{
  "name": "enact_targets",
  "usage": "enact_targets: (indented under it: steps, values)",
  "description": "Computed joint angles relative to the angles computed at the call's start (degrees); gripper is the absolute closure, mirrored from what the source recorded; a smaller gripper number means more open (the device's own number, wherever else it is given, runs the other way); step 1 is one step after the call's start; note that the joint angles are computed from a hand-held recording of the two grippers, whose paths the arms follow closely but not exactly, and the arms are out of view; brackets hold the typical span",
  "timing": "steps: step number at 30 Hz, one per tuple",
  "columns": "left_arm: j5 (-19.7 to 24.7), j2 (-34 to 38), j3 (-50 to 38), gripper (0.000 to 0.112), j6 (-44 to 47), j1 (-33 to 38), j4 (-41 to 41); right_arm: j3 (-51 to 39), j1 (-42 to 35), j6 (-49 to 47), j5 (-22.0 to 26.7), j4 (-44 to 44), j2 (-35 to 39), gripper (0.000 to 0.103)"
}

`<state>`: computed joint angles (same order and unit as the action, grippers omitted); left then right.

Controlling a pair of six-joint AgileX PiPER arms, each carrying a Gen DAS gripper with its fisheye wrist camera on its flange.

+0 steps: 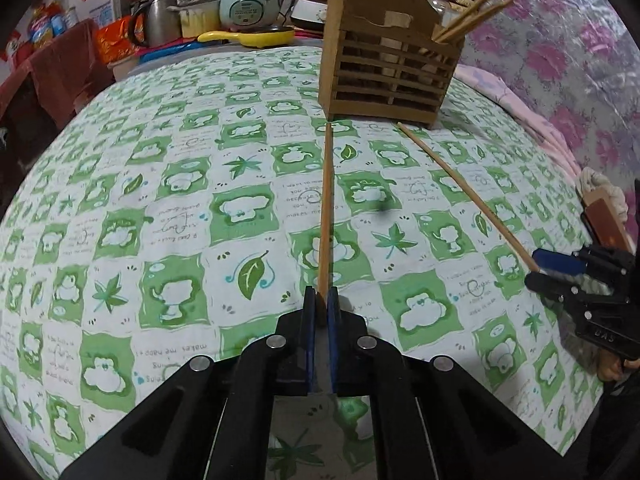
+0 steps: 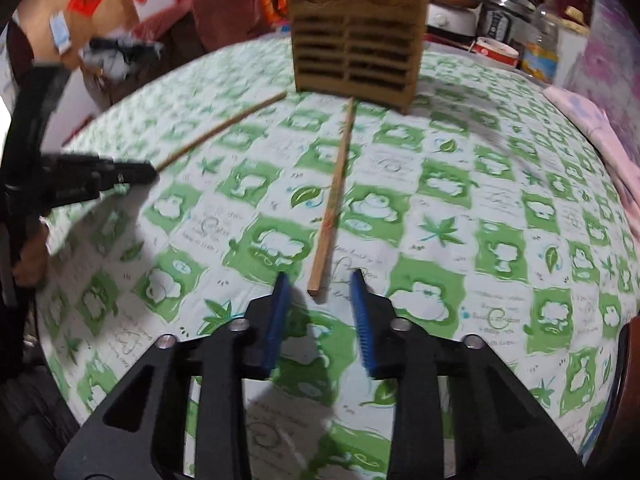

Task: Organize utensils
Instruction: 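Lift both held chopsticks and lower them into the wooden holder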

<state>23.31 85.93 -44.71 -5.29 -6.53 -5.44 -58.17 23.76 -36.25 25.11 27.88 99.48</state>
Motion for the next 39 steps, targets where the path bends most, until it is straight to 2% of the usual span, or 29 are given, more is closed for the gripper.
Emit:
enact_targets:
  steps: [2,6,11,15,20,25,30,36,39]
  values:
    - [-0.1,0.2,-0.1,0.106,-2.5,-1.0,2.9,-0.2,-0.4,-1.9,0.6,2.0,0.3,0.095]
    - [0.3,-0.3,-0.3,0.106,-0.1,-0.3,0.7,0.7,0.2,1.1,-0.2,0.7,-0.7,0.097]
    - [2.4,-4.8,-1.6,0.107,-3.2,-0.1,4.3,1.3,1.1,4.0,-1.3,-1.7,-4.5,0.097]
    - [6.1,-8.5,-5.1,0.107,-7.6,-1.4,9.3,0.8,0.7,3.5,-1.0,-0.8,-9.4,0.097]
    - [11.2,-9.3,-12.7,0.106,-9.4,-2.6,11.5,-3.7,-1.2,3.2,1.7,0.8,-13.3,0.097]
    - [16.9,-6.8,-23.4,0.107,-7.9,-4.1,11.5,-12.9,-3.3,4.0,7.3,2.6,-12.4,0.097]
    - [23.6,0.2,-38.2,0.107,-5.2,-4.4,9.4,-22.8,-3.2,7.5,11.9,0.9,-8.3,0.097]
    - [31.7,11.0,-60.3,0.107,-5.0,-6.3,11.0,-38.1,-2.7,13.7,17.1,-3.1,-0.6,0.097]
    - [34.9,16.7,-72.9,0.106,-4.6,-6.5,10.9,-49.2,-2.8,17.5,20.4,-4.6,4.0,0.097]
